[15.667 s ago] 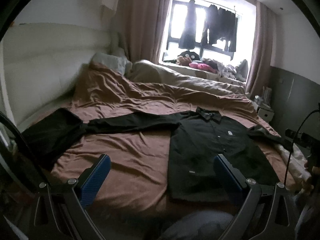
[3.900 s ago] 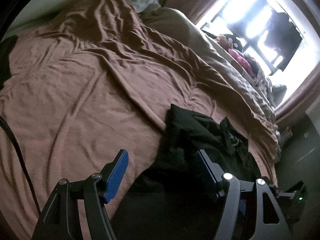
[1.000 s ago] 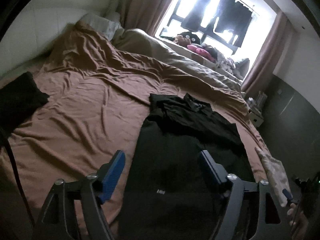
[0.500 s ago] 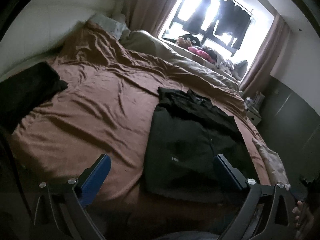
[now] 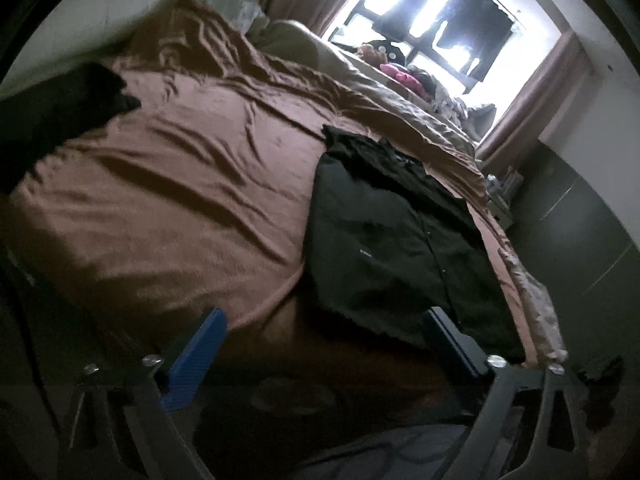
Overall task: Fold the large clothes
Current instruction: 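Open both tools and lift them away from the folded shirt, then lower both tools onto one end of the black shirt strip and close them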
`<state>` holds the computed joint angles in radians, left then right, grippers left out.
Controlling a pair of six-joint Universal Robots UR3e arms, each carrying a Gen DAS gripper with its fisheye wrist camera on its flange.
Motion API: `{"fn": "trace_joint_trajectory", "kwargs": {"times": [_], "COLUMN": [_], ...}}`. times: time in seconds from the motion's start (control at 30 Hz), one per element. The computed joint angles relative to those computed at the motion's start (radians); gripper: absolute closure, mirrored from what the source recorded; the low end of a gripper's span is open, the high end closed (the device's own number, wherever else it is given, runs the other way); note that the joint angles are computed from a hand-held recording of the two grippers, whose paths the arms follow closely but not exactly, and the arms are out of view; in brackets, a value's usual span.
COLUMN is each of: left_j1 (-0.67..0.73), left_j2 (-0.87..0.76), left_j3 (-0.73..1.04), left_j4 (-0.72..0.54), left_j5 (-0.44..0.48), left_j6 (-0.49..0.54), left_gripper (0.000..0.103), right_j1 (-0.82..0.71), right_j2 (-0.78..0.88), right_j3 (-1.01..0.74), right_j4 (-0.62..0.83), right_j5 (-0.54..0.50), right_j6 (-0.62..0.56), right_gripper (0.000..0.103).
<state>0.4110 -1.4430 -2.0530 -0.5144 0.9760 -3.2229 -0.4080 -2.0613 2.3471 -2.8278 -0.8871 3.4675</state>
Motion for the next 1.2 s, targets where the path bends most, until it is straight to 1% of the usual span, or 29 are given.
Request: {"fn": "trace_joint_trajectory", "kwargs": {"times": [0.07, 0.13, 0.17, 0.23, 0.37, 0.43, 0.57, 0.63, 0.73, 0.77, 0.83, 0.93, 1.03, 1.13, 1.17, 1.2], "left_j1": [-0.007, -0.022, -0.024, -0.040, -0.063, -0.075, -0.092, -0.099, -0.104, -0.105, -0.109, -0.106, -0.097, -0.093, -0.093, -0.092], "left_j2": [-0.038, -0.084, -0.107, -0.166, -0.275, -0.332, -0.438, -0.490, -0.545, -0.557, -0.594, -0.639, -0.662, -0.651, -0.645, -0.637], "left_j3": [0.013, 0.030, 0.042, 0.069, 0.119, 0.152, 0.231, 0.282, 0.346, 0.365, 0.421, 0.477, 0.489, 0.463, 0.451, 0.439], "left_j4": [0.005, 0.021, 0.024, 0.036, 0.065, 0.069, 0.057, 0.036, 0.031, 0.022, -0.009, -0.032, -0.034, -0.033, -0.025, -0.023], "left_j5": [-0.001, 0.002, -0.005, -0.003, -0.003, -0.011, -0.029, -0.030, -0.036, -0.037, -0.039, -0.069, -0.114, -0.150, -0.153, -0.153], "left_j6": [-0.001, -0.005, -0.007, -0.019, -0.040, -0.049, -0.055, -0.057, -0.062, -0.060, -0.056, -0.056, -0.063, -0.041, -0.043, -0.047], "left_gripper": [0.010, 0.017, 0.018, 0.023, 0.025, 0.031, 0.036, 0.040, 0.040, 0.041, 0.046, 0.049, 0.051, 0.052, 0.054, 0.062], "right_j1": [0.009, 0.026, 0.033, 0.044, 0.087, 0.106, 0.130, 0.143, 0.170, 0.177, 0.186, 0.186, 0.214, 0.198, 0.201, 0.202], "right_j2": [0.048, 0.101, 0.138, 0.201, 0.317, 0.376, 0.497, 0.551, 0.634, 0.665, 0.709, 0.792, 0.842, 0.879, 0.874, 0.867], "right_j3": [0.002, -0.001, -0.008, -0.027, -0.071, -0.100, -0.156, -0.194, -0.264, -0.289, -0.320, -0.357, -0.397, -0.387, -0.378, -0.374], "right_j4": [-0.037, -0.083, -0.108, -0.143, -0.222, -0.258, -0.346, -0.359, -0.364, -0.367, -0.385, -0.481, -0.498, -0.575, -0.574, -0.562], "right_j5": [-0.006, -0.016, -0.018, -0.020, -0.045, -0.057, -0.062, -0.074, -0.095, -0.093, -0.082, -0.015, -0.030, 0.043, 0.029, 0.020], "right_j6": [0.008, 0.031, 0.042, 0.057, 0.094, 0.112, 0.170, 0.185, 0.207, 0.220, 0.243, 0.309, 0.315, 0.365, 0.367, 0.361], "right_gripper": [0.014, 0.020, 0.023, 0.023, 0.023, 0.024, 0.029, 0.029, 0.031, 0.035, 0.038, 0.038, 0.038, 0.039, 0.048, 0.056]}}
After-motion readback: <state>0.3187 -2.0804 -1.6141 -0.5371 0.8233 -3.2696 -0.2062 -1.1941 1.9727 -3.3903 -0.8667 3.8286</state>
